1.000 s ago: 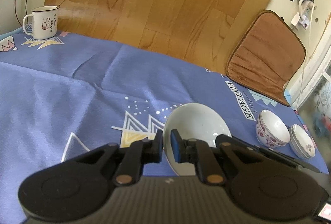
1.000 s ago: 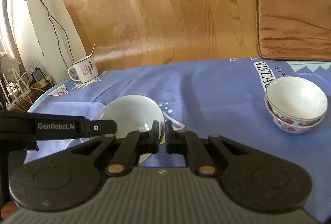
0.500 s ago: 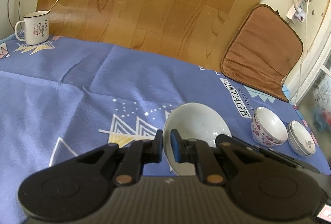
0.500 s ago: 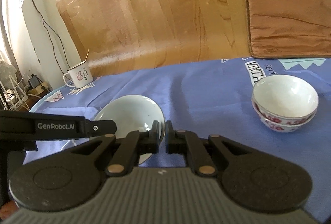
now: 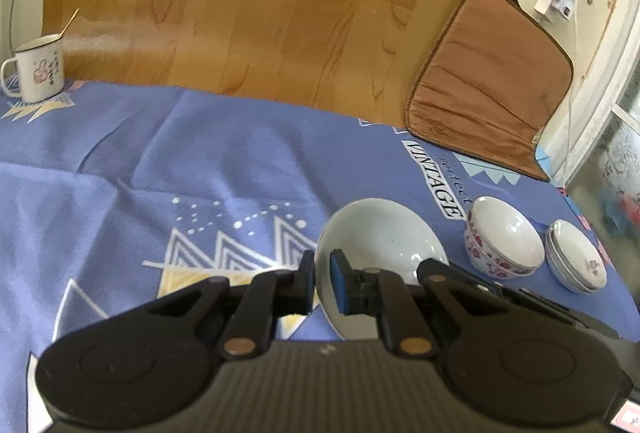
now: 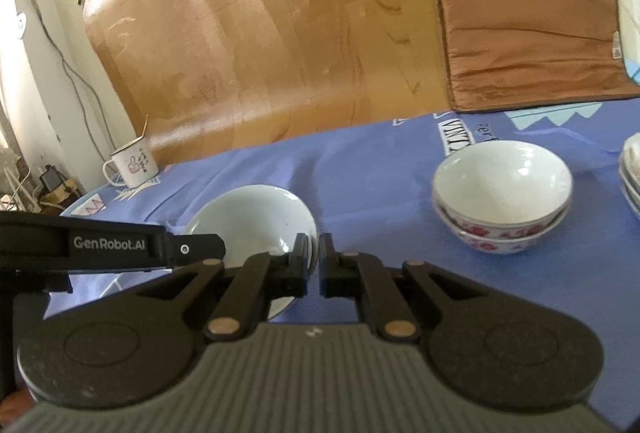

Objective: Organize plates and bowls
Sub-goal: 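Carry the held bowl with the right tool toward the stacked bowls, then lower the bowl into the stacked bowls and open the right tool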

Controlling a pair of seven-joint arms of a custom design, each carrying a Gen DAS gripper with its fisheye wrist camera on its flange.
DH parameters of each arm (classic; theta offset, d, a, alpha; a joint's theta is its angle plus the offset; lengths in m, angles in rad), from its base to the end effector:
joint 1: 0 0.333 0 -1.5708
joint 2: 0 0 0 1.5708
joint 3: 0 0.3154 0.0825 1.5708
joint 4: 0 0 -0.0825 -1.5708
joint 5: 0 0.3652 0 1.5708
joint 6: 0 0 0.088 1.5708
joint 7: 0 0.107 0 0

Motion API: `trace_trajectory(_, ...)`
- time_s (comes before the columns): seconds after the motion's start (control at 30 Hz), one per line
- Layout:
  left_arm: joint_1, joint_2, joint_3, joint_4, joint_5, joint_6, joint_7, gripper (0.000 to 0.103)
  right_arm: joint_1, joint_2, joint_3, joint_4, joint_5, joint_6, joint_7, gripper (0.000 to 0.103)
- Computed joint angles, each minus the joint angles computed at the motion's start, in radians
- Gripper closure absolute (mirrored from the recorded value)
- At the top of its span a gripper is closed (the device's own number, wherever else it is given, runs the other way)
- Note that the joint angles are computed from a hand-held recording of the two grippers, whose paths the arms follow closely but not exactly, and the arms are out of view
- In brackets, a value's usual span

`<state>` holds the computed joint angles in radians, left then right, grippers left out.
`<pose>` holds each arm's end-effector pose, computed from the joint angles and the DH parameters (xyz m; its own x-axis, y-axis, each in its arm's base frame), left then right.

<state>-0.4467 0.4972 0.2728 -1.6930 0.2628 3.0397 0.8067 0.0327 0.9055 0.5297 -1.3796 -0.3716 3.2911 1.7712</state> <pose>0.6823 -0.1752 0.4269 0.1353 -0.9620 0.2373 -0.6243 -0.2687 -0.7335 0.6985 0.3070 0.3662 0.4704 -0.8366 -0.2809 -0.5049 0.0060 -0.8631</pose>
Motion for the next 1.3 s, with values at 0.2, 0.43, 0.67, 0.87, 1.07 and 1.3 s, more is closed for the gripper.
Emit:
trace_trajectory(0.2, 0.031, 0.043, -0.056, 0.084, -0.018, -0.034, 0.051, 0.093, 0.01, -0.021, -0.052, -0.016, 0.012, 0.035, 0.049, 0.096)
trace_trajectory(0.43, 0.041, 0.087, -0.09, 0.176, -0.02, -0.07, 0.093, 0.093, 0.042, -0.055, -0.147, -0.04, -0.01, 0.105, 0.15, 0.096)
trace_trajectory(0.67, 0.038, 0.112, -0.1, 0.231, -0.016, -0.085, 0.113, 0.093, 0.087, -0.077, -0.245, -0.049, -0.033, 0.154, 0.25, 0.096)
trace_trajectory(0.87, 0.04, 0.129, -0.113, 0.265, -0.015, -0.104, 0.127, 0.093, 0.112, -0.093, -0.305, -0.065, -0.063, 0.182, 0.326, 0.096)
trace_trajectory(1.07, 0.042, 0.157, -0.128, 0.324, -0.011, -0.133, 0.146, 0.093, 0.137, -0.101, -0.363, -0.07, -0.067, 0.205, 0.378, 0.096)
trace_trajectory(1.3, 0.058, 0.224, -0.172, 0.46, -0.018, -0.191, 0.205, 0.093, 0.182, -0.114, -0.451, -0.083, -0.015, 0.243, 0.411, 0.095)
